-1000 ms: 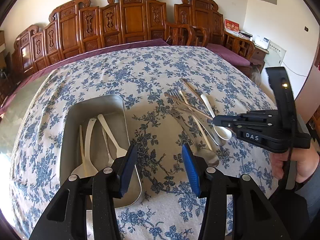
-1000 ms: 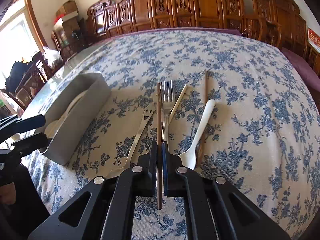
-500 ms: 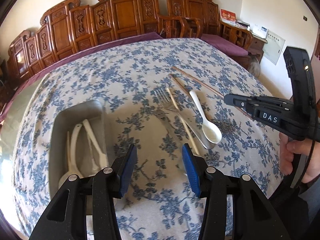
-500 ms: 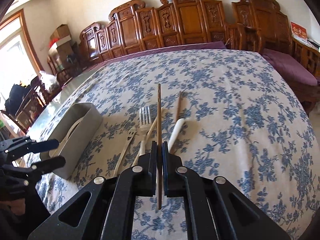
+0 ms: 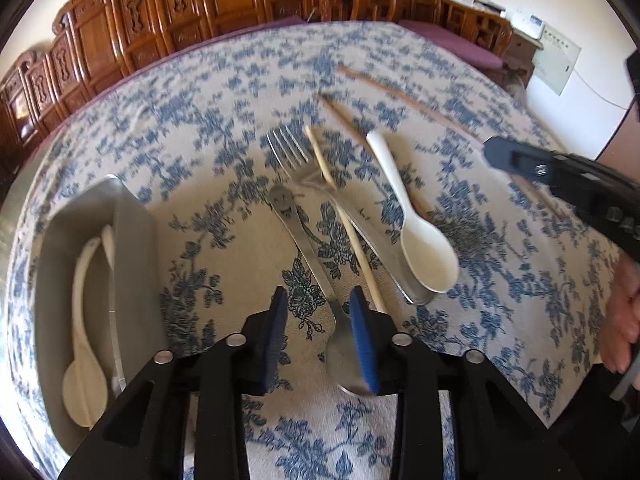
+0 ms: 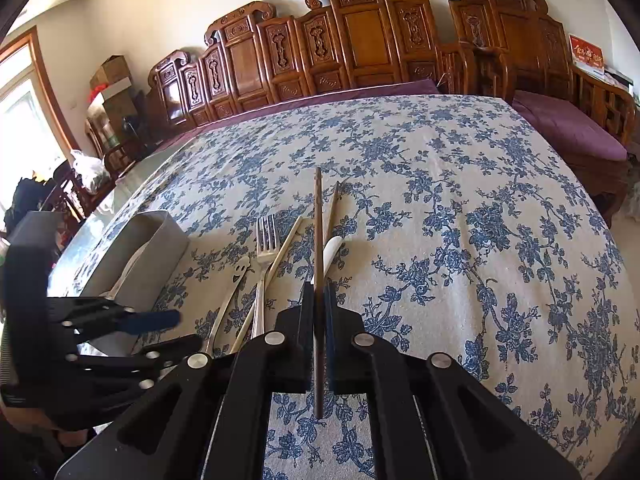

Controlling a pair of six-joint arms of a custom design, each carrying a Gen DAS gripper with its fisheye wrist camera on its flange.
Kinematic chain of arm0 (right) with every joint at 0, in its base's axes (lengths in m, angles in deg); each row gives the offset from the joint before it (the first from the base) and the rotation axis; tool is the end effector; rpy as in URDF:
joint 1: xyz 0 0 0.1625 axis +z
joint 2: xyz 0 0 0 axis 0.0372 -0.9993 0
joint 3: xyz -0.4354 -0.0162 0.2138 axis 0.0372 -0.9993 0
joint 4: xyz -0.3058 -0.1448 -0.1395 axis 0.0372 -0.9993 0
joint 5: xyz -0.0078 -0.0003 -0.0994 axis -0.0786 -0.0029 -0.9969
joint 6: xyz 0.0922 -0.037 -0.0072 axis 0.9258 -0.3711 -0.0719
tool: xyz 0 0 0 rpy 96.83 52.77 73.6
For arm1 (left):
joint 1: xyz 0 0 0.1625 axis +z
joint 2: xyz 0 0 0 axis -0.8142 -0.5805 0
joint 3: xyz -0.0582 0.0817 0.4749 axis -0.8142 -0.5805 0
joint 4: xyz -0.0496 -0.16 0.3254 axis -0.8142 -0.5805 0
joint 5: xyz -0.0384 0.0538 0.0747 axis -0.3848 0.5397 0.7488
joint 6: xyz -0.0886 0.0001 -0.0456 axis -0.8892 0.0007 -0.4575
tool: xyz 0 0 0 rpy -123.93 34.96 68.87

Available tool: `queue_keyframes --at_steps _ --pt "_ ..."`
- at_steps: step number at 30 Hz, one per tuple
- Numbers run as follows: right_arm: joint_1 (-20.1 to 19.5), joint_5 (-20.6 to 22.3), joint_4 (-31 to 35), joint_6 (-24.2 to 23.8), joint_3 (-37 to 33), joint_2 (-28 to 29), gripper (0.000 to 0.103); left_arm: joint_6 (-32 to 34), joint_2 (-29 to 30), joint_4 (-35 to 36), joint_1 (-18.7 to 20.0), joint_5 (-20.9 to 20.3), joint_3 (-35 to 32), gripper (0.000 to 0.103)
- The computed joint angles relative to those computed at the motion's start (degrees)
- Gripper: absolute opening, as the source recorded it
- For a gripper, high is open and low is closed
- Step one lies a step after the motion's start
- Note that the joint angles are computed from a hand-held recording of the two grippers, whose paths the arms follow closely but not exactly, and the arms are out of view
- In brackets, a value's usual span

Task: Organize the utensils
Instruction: 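Grasp a metal spoon with the left gripper while the right gripper holds the chopstick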

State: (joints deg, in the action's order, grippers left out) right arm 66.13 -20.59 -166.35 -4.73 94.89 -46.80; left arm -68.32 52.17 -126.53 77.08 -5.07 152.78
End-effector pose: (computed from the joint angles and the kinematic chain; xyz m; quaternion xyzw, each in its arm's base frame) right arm -0.0130 -0.4082 0.2722 0.2892 -0.9144 0.2372 0.1550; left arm -0.3303 -0.3528 -0.0780 0.1429 0.8973 -0.2011 0.3661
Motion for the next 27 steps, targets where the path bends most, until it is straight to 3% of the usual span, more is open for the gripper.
queue_keyframes --at_steps 8,11,15,27 --pt "0.1 0.02 0.62 0.04 -0.3 -0.07 0.006 -0.04 1.46 -0.21 2.04 -0.61 -1.49 0.024" --pt "0.21 -0.06 0.72 0.07 -0.29 -0.12 0.006 0.29 1.47 -0.53 2.2 -0.87 -1.58 0.01" --pt "0.48 -0.45 0.68 0.12 -0.23 -0.03 0.006 -0.21 0.79 0.81 2.04 -1.59 -1.27 0.006" --pt "1.37 -0.82 -0.53 -0.67 0.85 0.63 0.006 -2.47 -2.02 0.5 -0.91 -0.84 2.54 0.005"
